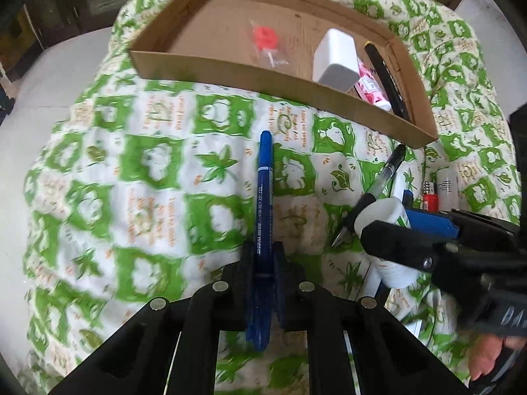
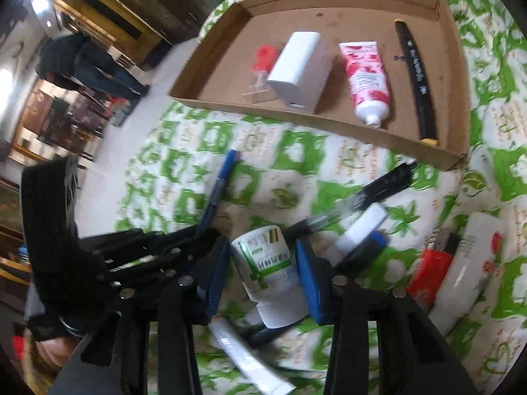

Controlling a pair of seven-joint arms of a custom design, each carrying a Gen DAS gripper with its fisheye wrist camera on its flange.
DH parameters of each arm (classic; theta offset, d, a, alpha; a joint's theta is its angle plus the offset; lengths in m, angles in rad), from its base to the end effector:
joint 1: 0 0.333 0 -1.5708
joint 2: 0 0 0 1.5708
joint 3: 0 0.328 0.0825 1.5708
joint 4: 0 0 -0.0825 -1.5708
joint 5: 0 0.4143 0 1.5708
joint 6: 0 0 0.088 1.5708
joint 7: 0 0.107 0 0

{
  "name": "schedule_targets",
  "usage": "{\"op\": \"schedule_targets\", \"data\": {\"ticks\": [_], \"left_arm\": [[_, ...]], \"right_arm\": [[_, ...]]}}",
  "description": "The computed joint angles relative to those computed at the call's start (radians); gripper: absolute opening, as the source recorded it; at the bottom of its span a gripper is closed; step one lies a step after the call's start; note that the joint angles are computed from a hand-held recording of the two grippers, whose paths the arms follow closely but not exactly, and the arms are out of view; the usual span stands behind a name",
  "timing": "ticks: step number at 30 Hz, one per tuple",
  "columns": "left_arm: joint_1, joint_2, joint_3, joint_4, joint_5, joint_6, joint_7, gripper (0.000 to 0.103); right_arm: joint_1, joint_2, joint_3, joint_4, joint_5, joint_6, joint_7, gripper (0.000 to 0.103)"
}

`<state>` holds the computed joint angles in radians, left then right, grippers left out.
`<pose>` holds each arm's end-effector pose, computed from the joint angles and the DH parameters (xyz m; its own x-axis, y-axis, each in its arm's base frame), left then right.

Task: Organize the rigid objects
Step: 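Lower the right gripper onto the white medicine bottle and close on it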

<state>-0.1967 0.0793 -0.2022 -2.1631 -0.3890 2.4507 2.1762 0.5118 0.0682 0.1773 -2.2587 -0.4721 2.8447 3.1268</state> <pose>0.5459 -0.2291 0.3747 -0.6744 -0.7194 0.1663 -0.7286 0.6118 -0.3079 0.4391 0.3919 0.3777 -0.3300 -0.8453 -0.4201 -0.8141 0.4801 -0.3267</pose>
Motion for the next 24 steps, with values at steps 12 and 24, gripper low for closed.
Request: {"op": "schedule_targets", "data": {"ticks": [12,24], "left_arm": [[0.005,0.081,0.005,0.090,0.025,-0.034,-0.009,0.013],[0.017,0.118,0.011,0.147,0.002,-0.030,0.032,0.010]], "right_arm": [[-0.032,0.098,0.010,0.073,0.172,0.047,-0.167,0.040],[-0.030,0.127,0.058,0.138,0.291,-0.119,-0.393,0.041]]}}
